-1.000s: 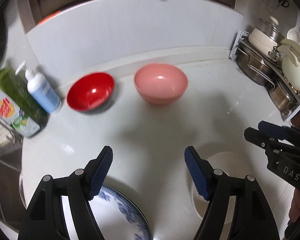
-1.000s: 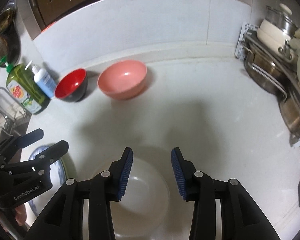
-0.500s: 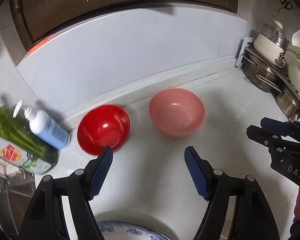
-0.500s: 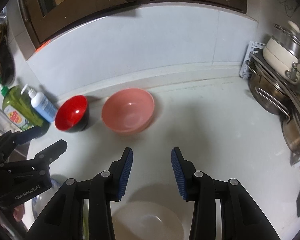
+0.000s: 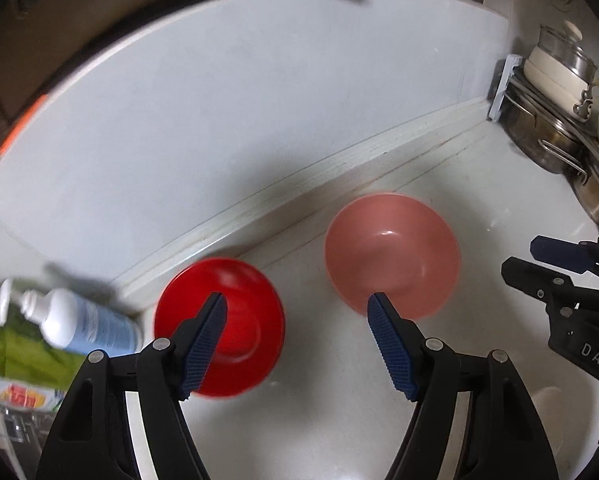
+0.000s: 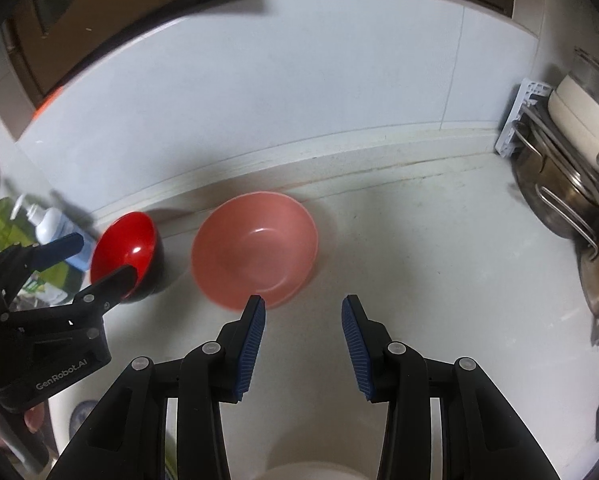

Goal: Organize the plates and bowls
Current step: 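Move both tools to the rim of the pink bowl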

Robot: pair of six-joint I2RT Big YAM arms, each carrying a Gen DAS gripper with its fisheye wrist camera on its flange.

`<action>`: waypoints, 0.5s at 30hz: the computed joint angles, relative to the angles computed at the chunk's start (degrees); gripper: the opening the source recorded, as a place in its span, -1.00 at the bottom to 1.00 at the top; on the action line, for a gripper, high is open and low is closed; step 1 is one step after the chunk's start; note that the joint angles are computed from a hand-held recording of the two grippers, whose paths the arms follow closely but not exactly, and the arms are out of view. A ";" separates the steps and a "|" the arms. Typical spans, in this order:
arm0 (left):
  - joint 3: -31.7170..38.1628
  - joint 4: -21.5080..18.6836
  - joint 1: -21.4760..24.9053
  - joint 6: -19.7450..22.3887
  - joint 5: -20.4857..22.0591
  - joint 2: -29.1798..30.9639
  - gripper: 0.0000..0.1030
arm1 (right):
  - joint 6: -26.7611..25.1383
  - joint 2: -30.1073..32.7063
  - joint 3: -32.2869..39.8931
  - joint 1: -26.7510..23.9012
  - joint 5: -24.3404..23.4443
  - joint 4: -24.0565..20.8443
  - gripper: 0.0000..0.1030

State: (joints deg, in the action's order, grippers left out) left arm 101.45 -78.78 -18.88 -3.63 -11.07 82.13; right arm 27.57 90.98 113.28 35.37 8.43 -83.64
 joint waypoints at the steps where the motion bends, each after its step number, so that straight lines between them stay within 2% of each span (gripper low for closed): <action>1: 0.22 0.36 0.30 0.26 0.46 0.66 0.38 | 0.34 0.74 0.60 -0.06 -0.01 -0.35 -0.20; 7: 2.30 1.52 1.69 2.45 3.85 5.17 0.24 | 1.45 4.30 2.51 -1.88 -2.60 -1.07 -0.20; 9: 2.87 1.11 1.70 2.72 3.63 6.43 0.12 | 2.12 5.33 2.87 -2.45 -3.52 -0.92 -0.20; 15: 4.23 -0.14 1.84 4.11 4.39 9.70 -0.05 | 3.53 7.82 3.85 -3.15 -5.25 -1.23 -0.21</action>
State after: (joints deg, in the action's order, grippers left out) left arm 105.68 -78.92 -17.04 0.48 -6.68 91.83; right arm 31.10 98.80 117.13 32.22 3.18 -84.87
